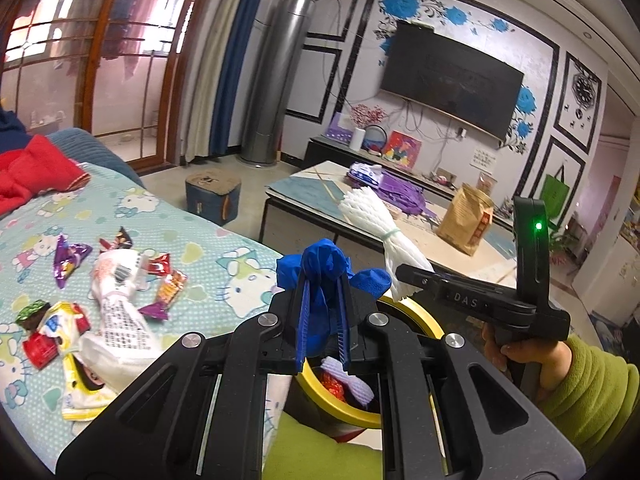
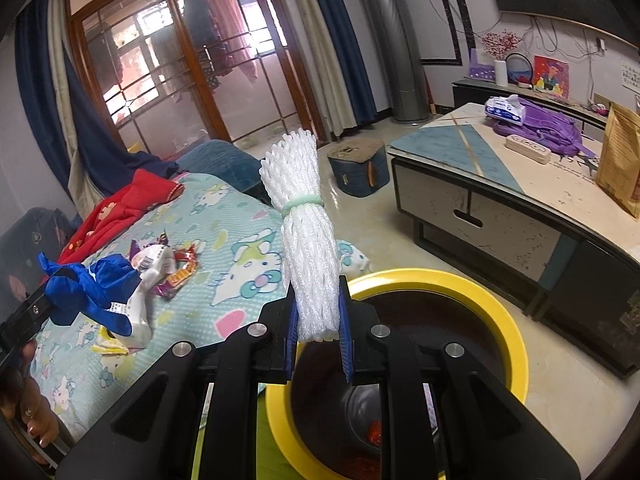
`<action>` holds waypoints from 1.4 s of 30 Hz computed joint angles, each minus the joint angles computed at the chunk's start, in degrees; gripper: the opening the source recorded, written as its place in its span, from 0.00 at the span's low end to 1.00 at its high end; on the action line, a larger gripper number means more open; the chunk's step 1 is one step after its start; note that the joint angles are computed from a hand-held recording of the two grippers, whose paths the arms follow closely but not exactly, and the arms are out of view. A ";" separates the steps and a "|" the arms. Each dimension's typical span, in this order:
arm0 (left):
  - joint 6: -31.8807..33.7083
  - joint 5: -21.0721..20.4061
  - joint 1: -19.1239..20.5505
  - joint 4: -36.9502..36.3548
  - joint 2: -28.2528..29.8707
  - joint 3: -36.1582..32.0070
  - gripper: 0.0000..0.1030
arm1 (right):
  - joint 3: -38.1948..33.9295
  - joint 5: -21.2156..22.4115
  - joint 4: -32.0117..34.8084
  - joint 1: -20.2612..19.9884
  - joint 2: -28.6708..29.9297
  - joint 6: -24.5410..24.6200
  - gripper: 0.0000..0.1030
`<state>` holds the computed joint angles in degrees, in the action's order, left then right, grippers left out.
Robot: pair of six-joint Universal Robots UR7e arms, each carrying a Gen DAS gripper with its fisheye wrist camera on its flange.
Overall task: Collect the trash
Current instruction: 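Carry the blue glove and white mesh bundle over the bin and release both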
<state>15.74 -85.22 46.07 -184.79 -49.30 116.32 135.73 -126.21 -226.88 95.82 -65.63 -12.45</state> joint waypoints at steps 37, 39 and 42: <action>5.51 -5.27 -0.91 8.72 9.07 -1.54 0.07 | 5.10 0.72 7.54 -9.57 -4.98 9.79 0.18; 5.31 -5.26 -0.88 9.17 9.33 -1.69 0.07 | 5.30 1.31 8.31 -10.31 -5.14 10.65 0.18; 5.01 -5.36 -0.78 10.04 9.45 -1.96 0.07 | 5.42 2.01 9.53 -11.13 -5.51 11.79 0.19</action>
